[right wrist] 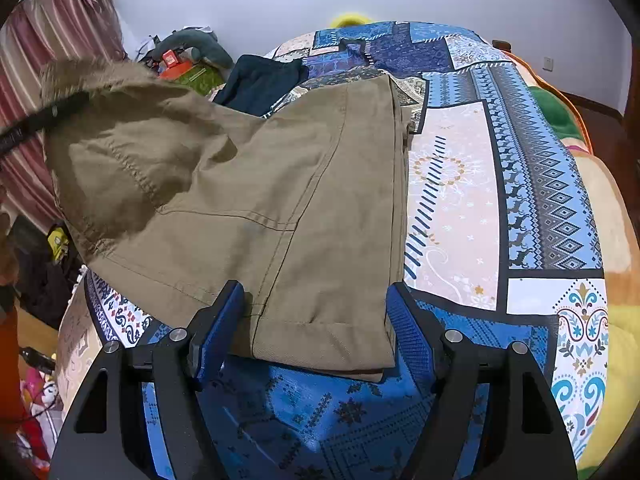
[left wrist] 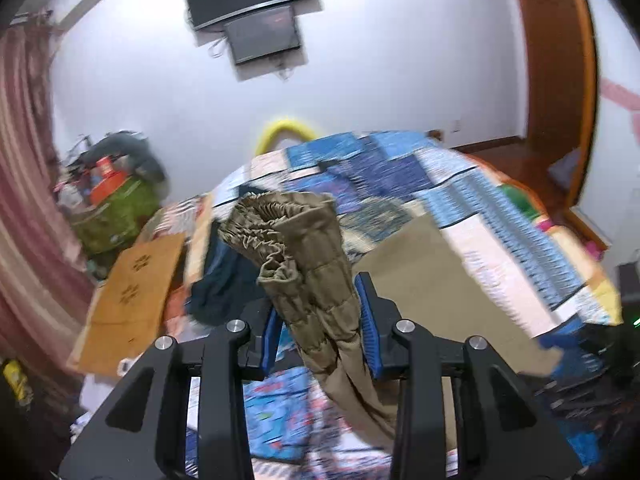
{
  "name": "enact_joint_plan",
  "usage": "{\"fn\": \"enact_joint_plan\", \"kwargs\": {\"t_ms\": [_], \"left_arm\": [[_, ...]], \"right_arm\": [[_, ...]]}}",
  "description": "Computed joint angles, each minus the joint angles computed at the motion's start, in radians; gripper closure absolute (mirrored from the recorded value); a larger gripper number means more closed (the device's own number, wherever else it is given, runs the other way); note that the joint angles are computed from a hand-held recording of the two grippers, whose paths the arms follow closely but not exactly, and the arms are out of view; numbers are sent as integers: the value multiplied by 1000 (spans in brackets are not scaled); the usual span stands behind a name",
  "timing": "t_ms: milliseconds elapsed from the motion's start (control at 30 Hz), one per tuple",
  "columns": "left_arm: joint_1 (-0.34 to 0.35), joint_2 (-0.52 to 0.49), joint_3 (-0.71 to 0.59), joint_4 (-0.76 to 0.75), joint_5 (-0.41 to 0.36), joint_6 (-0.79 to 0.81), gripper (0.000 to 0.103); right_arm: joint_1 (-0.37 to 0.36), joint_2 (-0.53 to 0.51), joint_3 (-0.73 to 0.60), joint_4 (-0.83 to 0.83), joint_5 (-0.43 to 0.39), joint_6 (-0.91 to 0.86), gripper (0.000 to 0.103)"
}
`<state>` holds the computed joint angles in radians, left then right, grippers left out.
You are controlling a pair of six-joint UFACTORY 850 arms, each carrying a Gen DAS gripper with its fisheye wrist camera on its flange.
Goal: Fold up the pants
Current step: 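Fold the held waistband over onto the pants with the left gripper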
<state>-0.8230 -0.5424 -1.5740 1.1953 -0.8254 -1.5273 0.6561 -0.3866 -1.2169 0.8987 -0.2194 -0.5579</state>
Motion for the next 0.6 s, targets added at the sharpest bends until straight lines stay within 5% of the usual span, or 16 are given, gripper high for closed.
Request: {"fn": "enact_joint_plan", "kwargs": {"t_ms": [167, 333, 600], "left_arm": [[12, -54, -95, -75, 126, 108, 73], [49, -114, -187, -341, 289, 315, 73], [64, -160, -240, -721, 355, 640, 68]], "right_arm": [[1, 3, 4, 16, 5, -15, 32], [4, 6, 7, 13, 15, -12, 32], [-2, 6, 11, 104, 4, -94, 32]]}}
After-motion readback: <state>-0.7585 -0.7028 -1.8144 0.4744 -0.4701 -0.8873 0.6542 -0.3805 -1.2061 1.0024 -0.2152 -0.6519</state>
